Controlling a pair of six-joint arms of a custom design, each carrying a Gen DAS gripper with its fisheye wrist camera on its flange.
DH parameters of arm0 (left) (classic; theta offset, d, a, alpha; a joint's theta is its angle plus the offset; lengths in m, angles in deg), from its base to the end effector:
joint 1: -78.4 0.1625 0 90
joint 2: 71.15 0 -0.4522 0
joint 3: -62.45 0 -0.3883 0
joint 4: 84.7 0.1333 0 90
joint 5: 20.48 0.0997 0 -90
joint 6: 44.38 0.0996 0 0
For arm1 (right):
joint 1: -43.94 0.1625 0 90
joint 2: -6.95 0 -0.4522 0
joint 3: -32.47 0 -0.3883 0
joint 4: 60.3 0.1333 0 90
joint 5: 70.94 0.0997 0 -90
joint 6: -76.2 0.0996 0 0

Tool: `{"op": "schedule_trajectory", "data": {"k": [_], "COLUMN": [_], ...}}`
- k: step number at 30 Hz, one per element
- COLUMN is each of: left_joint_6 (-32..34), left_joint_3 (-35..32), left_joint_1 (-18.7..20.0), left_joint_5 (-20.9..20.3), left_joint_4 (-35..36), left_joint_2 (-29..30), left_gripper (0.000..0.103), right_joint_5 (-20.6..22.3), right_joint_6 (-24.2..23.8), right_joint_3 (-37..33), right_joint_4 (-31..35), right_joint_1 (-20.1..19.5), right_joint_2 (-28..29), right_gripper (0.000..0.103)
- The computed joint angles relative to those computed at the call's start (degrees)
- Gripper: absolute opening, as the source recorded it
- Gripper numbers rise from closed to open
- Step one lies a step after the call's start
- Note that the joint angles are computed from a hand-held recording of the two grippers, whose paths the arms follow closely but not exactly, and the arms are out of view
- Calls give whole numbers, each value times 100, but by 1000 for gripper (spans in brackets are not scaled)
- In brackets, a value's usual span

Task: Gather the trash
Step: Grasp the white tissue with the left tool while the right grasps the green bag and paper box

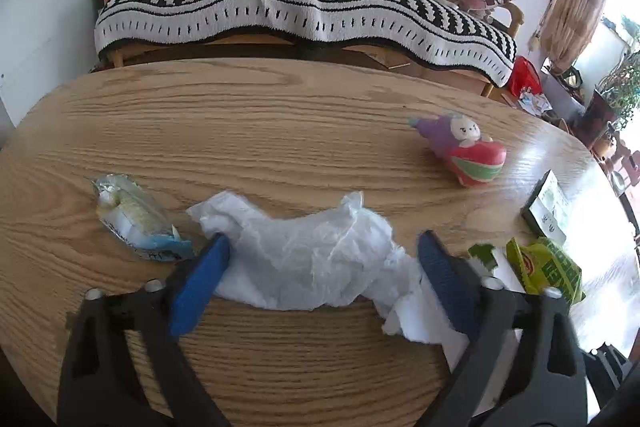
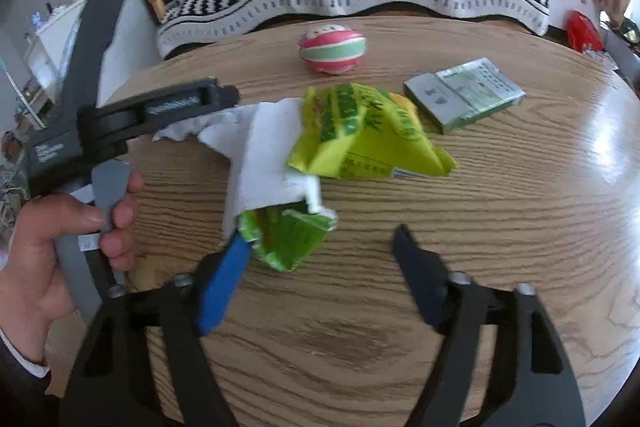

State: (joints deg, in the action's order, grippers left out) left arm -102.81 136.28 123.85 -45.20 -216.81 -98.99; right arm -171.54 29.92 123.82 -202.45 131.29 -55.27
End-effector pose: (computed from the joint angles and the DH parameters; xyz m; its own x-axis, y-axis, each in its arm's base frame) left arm -0.3781 -0.7031 0.0461 -0.7298 -0.4293 -0.5321 0.1493 0.6595 -0.7367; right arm 0.0834 -0.6846 0.3224 -0.7071 -0.5834 0.3996 -0.6778 0.7202 -0.1479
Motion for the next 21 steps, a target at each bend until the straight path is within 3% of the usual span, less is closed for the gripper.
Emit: {"op": "schedule_trajectory", "data": {"k": [2,4,5,13,17,21], "left_joint_6": [-76,-125,-161,-393,-431,-530], "left_joint_3": [-52,-9,28,96,-129,-474], "left_joint_1": [-18,-39,-46,-282,-432,-596], "left_joint_5": [60,50,3,129,199,178], "left_joint_4": [246,322,312,437,703,1119], "left_joint_2": [14,-15,-47,-149,-53,125], "left_gripper": [51,34,30,27,26,26], "right_joint_5": [206,188,207,494,640,759], "right_joint_6": [92,40,-53,-308,-336,-338], "right_joint_3": [-82,-35,20,273,257,157], "right_joint_4": [330,309,278,221,302,445], "right_joint_1": [-15,21,36,69,4,-106], "right_joint_2": [-23,-62,-104,-512,-737,-965], "right_gripper": [35,28,26,24,9,9]}}
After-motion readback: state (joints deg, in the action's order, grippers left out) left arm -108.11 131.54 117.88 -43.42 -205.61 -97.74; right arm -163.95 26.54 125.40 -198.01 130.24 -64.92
